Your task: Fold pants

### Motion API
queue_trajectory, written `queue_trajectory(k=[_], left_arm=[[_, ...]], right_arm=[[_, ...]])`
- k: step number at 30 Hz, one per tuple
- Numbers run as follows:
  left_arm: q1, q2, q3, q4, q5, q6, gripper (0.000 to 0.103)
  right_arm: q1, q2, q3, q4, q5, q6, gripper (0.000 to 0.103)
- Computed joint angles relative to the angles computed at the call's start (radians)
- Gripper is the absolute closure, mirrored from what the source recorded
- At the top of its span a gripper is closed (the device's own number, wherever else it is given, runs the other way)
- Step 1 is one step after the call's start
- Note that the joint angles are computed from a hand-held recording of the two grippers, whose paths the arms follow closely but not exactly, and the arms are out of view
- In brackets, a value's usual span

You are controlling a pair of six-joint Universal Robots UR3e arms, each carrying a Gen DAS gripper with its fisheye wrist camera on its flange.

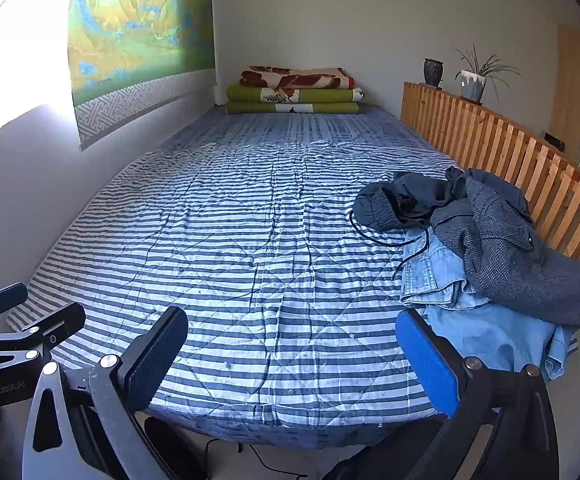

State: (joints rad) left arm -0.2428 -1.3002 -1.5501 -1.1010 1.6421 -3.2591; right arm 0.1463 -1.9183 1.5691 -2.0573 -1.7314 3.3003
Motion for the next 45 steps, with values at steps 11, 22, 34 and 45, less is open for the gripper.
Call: queue_trajectory(k=[11,22,34,45], left_arm=[[0.025,-0.003,-0.001,0.003,-0.026,0.002,0.0],[0.027,-0.015,-0.006,0.017,-0.018,-0.006,0.0],[0.009,-0.036,-0.005,0.03,0.003,-0.009,0.0],[0.009,-0.053,0.005,0.027,0.0,-0.004,0.0]], right_arm=[[0.035,0.038,-0.039,0.027,-0.054,0.016,0.001],[0.041,0.041,-0.036,0.013,-0.062,0.022,0.001],[-0.007,0.02,-0.009,-0.005,-0.005,0.004,0.001],[-0.04,0.012,-0.004,0.004,0.028,-0.014,0.001]])
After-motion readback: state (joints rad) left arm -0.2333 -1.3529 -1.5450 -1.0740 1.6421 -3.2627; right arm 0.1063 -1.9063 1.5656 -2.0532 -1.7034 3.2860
